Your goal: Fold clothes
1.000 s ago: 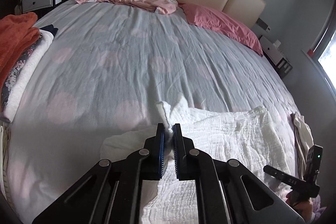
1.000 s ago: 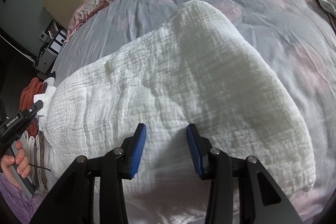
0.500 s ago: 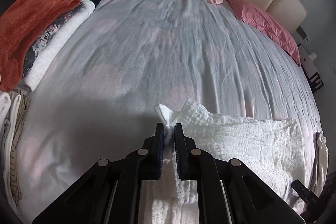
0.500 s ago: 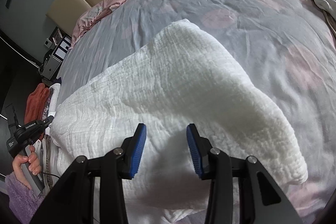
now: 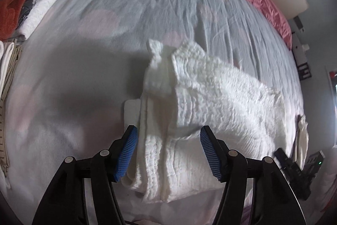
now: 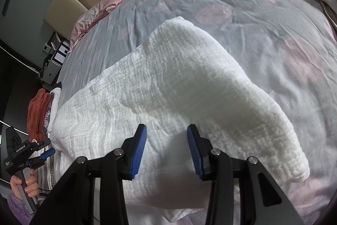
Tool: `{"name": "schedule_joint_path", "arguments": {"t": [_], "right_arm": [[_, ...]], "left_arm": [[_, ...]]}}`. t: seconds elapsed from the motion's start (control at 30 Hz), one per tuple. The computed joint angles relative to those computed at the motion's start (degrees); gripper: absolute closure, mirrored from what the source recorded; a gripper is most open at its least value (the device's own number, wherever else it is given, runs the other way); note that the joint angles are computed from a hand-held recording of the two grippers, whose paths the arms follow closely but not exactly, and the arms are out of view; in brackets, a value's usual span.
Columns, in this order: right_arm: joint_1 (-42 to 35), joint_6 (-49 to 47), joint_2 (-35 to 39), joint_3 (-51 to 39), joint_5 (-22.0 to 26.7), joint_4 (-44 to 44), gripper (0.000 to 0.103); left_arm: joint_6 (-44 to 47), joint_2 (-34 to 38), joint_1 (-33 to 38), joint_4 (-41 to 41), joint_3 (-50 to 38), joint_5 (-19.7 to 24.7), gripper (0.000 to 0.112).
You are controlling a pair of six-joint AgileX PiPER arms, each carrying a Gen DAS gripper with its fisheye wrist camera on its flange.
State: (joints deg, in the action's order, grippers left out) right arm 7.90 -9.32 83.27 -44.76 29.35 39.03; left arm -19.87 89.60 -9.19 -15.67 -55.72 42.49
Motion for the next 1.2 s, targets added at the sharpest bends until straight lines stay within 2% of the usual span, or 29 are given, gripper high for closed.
{"name": "schedule_joint_path", "arguments": {"t": [0.1,0.13,0.23,0.33,0.43,0.5,0.6,0.67,0.73,0.9,1.07,1.2], "right_arm": [[-0.9,-0.4,-0.9,0.7,0.2,0.9,0.064],[-1.2,-0.4,-1.2,1.0,0.3,1.1,0.064],[-1.7,2.0,-1.3,1.1,0.3,-0.6,0.064],[-2.0,3.7,-1.6,1.2,-0.1,-1.8,0.064],[-2.8,4.3,-2.0,0.6,-0.1,-2.6,0.064],[-3.9,4.2,-0.6,-1.7,1.7,-3.3,0.064],[-4.0,8.2,2.1,-7.4,4.6,-10.7,0.064],[-4.1,9.2,3.7,-11.2,5.9,-14.1,0.061],[-4.4,8.7,5.6,-14.7,6.7,-16.0,0.049],[-2.3,10.6,12.9,-23.8,7.4,-26.7,0.048],[-4.2,3.3,21.5,-30.5,8.8,-21.0,0.048],[-7.9,-5.5,27.7,-34.0,11.9,-9.0,0.048]], "left_arm": [[-5.7,5.1,-5.1,8.1,-3.9,4.6,0.050],[-7.1,6.2,-6.2,9.9,-4.6,5.7,0.059],[-9.5,7.9,-8.3,12.9,-6.1,8.0,0.073],[-9.8,6.9,-8.2,12.2,-5.5,8.0,0.081],[-9.6,6.3,-7.8,11.4,-4.8,7.9,0.082],[-9.8,6.7,-8.2,11.6,-5.1,8.1,0.082],[-10.0,7.0,-8.5,11.5,-5.3,8.3,0.080],[-9.5,7.6,-8.1,10.8,-5.5,8.5,0.079],[-9.4,8.5,-8.2,10.7,-6.1,9.1,0.078],[-13.5,11.0,-12.0,15.4,-10.0,13.4,0.077],[-14.6,12.9,-13.2,16.2,-12.3,15.8,0.076],[-14.6,13.3,-13.6,15.9,-12.8,16.3,0.076]]}}
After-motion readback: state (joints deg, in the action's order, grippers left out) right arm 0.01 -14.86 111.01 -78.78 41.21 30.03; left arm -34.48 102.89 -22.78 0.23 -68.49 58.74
